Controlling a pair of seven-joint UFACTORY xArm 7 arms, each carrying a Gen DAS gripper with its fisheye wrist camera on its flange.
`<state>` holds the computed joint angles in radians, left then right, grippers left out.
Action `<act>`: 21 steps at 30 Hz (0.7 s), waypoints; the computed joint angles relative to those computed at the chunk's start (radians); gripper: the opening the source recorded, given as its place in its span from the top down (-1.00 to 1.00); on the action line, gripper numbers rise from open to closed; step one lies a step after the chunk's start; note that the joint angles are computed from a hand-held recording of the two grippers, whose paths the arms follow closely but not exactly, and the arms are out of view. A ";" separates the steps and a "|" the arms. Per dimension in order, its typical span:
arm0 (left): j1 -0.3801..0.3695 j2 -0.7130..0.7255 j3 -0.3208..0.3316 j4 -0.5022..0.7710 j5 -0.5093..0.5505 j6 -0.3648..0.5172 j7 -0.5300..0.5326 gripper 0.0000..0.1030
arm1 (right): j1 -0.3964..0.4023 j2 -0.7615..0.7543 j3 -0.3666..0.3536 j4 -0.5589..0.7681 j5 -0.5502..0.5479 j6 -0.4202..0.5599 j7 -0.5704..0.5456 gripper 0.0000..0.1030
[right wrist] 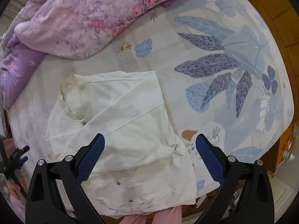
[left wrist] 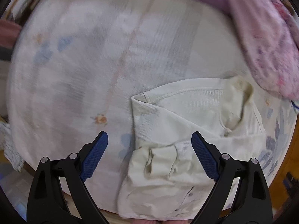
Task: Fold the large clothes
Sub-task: 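Move the left tool to the jacket side edge and grasp it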
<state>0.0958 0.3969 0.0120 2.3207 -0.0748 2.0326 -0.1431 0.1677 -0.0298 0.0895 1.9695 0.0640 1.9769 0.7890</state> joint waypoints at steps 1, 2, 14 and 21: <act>0.005 0.001 0.001 -0.039 -0.012 -0.019 -0.010 -0.77 | 0.000 0.005 -0.001 -0.016 -0.006 -0.007 -0.021 -0.83; 0.010 0.007 0.001 -0.071 -0.023 -0.035 -0.014 -0.77 | -0.001 0.012 -0.002 -0.025 -0.009 -0.009 -0.039 -0.83; 0.007 -0.082 0.015 -0.555 -0.006 -0.374 -0.059 -0.67 | -0.026 0.056 -0.027 -0.207 0.001 -0.110 -0.159 -0.83; -0.014 -0.211 0.002 -0.678 -0.025 -0.517 0.040 0.71 | -0.070 0.075 -0.050 -0.328 0.050 -0.296 -0.249 -0.83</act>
